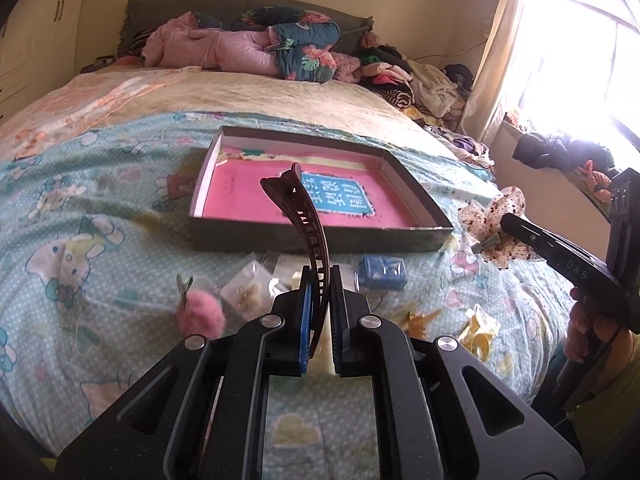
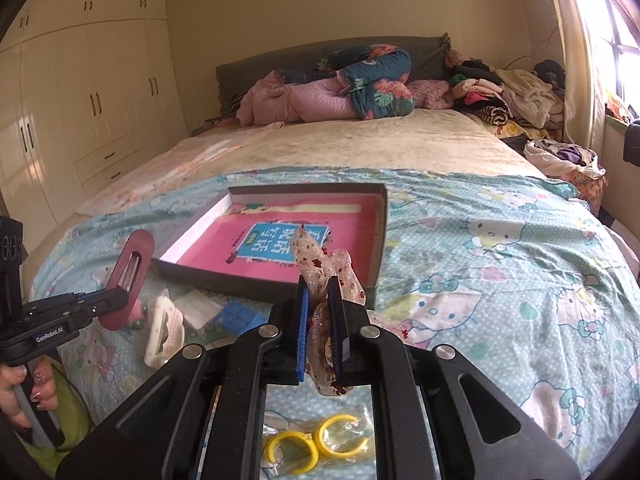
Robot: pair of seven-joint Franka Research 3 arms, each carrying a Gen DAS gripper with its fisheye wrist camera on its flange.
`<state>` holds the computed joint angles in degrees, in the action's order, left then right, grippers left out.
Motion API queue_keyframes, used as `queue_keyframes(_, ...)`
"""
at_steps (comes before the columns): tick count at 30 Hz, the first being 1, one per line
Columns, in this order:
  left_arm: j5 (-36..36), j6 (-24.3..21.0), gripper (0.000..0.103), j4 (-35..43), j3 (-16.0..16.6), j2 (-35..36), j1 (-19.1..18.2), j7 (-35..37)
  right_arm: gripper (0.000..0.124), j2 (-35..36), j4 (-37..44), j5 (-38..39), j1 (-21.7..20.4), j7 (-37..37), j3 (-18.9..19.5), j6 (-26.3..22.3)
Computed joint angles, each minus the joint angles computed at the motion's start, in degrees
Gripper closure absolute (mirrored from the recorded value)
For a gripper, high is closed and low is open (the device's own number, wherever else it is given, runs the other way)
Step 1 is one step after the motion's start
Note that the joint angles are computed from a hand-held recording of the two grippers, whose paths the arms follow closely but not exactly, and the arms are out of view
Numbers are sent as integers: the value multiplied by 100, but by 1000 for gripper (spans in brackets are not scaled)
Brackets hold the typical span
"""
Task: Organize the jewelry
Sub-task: 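Carry the maroon clip into the tray and open the left tool while the right tool drops the bow there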
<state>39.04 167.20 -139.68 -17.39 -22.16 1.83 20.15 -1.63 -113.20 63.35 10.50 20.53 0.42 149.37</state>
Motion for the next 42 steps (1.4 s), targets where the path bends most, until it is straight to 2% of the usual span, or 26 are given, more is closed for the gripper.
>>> queue_keyframes(3, 200, 0, 100, 249, -57, 205, 146, -20, 115, 89, 137, 22, -25, 44, -9, 45)
queue_keyframes(10, 564, -144, 100, 859, 86, 709, 217, -85, 115, 413, 606, -82, -142, 340, 33, -87)
queue_keyframes(20, 789, -566, 100, 1628, 546, 1444, -41, 139, 115, 1036, 1279, -553, -145, 744, 314, 180)
queue_keyframes(29, 511, -737, 100, 2013, 846, 1978, -271, 485, 115, 1761, 1960, -1637, -32, 1526, 530, 506)
queue_keyframes(36, 350, -799, 100, 2228, 950, 2259, -404, 661, 115, 2288, 2423, -2662, 77, 2408, 525, 698)
queue_keyframes(42, 198, -793, 100, 2252, 1011, 2356, -458, 816, 111, 2468, 2549, -3155, 62, 2761, 608, 617)
